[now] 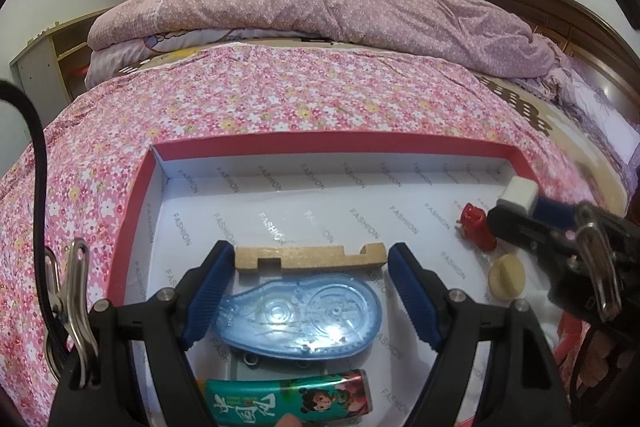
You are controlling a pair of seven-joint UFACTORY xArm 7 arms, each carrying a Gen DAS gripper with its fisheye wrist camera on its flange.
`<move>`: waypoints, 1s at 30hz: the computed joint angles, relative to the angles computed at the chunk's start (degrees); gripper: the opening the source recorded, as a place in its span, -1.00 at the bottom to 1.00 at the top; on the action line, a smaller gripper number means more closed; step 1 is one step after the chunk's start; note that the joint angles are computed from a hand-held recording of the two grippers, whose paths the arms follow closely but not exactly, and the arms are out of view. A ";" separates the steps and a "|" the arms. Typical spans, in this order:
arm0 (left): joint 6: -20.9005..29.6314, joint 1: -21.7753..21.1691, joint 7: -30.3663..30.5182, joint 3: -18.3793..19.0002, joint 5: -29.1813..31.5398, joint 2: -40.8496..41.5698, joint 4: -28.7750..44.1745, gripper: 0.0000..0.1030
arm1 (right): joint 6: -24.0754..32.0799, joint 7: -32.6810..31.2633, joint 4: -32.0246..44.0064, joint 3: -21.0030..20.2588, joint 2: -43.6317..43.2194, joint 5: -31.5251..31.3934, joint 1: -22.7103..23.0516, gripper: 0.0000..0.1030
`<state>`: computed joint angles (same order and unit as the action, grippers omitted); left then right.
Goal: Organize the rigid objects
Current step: 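Lower and release the stick and charger inside the box with both tools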
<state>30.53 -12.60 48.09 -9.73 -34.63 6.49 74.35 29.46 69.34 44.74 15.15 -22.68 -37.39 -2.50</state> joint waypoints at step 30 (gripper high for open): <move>2.80 -0.12 1.69 2.14 -2.50 -5.48 -3.82 0.60 | -2.63 0.71 -3.47 1.87 -5.75 4.38 0.38 0.08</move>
